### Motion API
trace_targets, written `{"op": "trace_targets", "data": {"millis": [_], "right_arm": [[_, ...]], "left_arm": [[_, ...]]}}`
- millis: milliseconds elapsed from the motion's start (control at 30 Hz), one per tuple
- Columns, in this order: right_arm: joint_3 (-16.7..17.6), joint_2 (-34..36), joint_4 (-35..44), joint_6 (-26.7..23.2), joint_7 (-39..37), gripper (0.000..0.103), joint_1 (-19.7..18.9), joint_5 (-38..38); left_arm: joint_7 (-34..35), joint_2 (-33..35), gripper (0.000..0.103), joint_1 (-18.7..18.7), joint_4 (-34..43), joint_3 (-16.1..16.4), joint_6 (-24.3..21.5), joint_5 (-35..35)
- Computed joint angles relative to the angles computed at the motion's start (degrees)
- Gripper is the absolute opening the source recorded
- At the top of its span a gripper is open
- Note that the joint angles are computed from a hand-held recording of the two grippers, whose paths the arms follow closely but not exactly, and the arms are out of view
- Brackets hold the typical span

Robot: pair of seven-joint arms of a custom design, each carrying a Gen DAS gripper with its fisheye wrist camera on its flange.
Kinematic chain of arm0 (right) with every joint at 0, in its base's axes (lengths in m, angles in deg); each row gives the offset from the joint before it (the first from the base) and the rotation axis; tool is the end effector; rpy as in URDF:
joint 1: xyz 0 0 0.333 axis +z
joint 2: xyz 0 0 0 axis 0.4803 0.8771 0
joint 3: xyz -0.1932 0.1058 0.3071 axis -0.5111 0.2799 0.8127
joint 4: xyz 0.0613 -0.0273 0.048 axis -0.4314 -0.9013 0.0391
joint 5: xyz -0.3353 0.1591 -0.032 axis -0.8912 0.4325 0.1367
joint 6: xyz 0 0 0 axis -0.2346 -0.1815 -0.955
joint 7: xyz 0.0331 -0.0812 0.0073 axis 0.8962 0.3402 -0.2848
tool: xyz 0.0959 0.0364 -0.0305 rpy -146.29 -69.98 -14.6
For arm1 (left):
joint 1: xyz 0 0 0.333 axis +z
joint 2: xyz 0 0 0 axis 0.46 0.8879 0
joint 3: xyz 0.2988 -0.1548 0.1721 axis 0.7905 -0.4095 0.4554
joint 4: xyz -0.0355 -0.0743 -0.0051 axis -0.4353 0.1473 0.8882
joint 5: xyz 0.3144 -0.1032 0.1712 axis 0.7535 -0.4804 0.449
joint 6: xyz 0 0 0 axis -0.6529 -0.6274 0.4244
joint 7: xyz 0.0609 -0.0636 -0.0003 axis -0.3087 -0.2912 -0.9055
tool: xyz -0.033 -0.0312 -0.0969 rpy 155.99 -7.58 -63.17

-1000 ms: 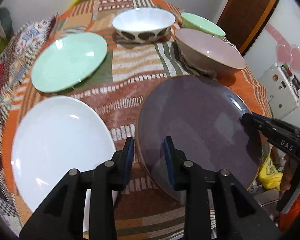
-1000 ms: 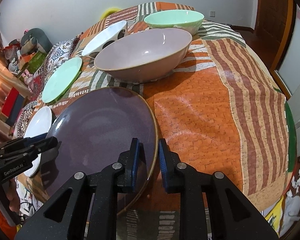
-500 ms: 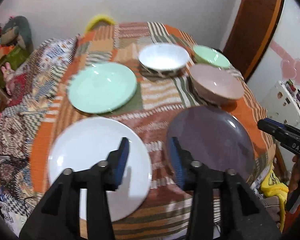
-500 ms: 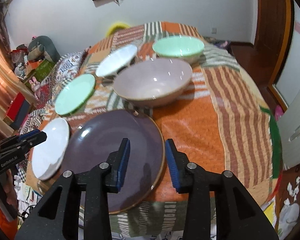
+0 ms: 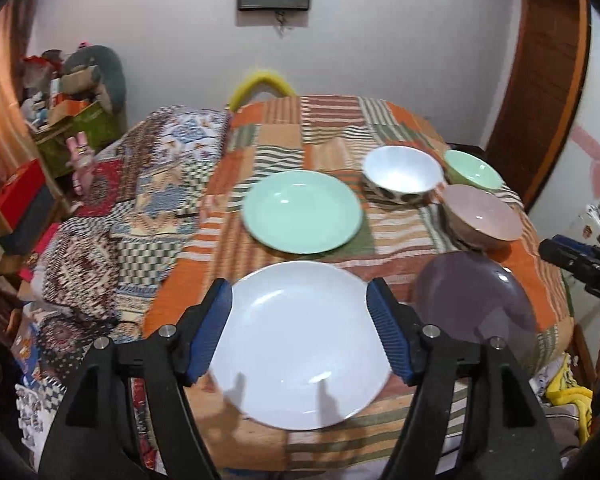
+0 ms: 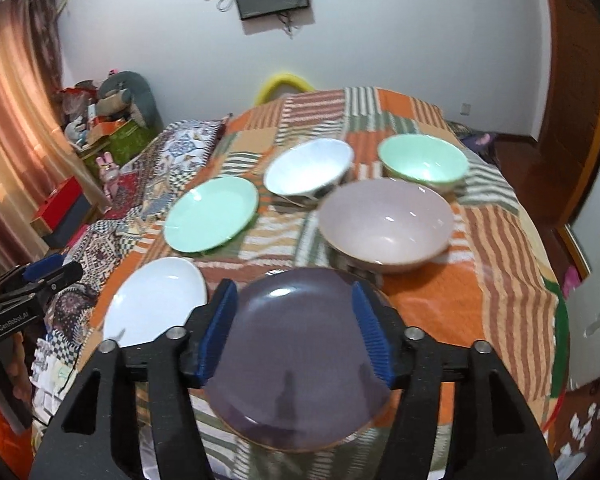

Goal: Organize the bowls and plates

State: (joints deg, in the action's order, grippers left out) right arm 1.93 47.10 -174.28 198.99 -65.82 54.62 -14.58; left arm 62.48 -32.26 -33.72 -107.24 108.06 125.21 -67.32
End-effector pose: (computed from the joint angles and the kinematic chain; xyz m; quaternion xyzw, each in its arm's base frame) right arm 0.4484 0.3089 0.3642 -0.5354 0.7416 -0.2669 0.3035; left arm 0.5169 -0.4494 0.3835 -0.4939 0.7772 -0.3439 0.1838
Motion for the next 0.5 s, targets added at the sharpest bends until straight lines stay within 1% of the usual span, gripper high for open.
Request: {"op": "trace_targets", "data": {"millis": [67, 267, 467, 500], "right_arm": [[0.11, 1.18, 1.72, 0.10, -1.53, 0.060, 0.21, 0.24], [-0.64, 6.94, 8.58, 2.61, -8.64, 0.060, 1.16, 2.71], [-2.55, 12.74, 14.21, 7.26, -16.40, 0.060, 2.38, 8.10], [-2.94, 13.50, 14.90, 8.11, -17.80, 0.060, 2.61, 9.35]], "left_arm": [[-0.39, -0.28, 0.073, -0.16, -1.18, 0.85, 0.44, -0.46], [-1.11, -0.33, 0.073, 3.00, -3.24, -0.34, -0.04, -1.96], [-2.09, 0.24, 0.073, 8.18, -3.37, -4.33, -1.62, -1.03], [-2.16, 0.42, 0.073, 9.34, -3.30, -5.39, -1.77, -0.68]]}}
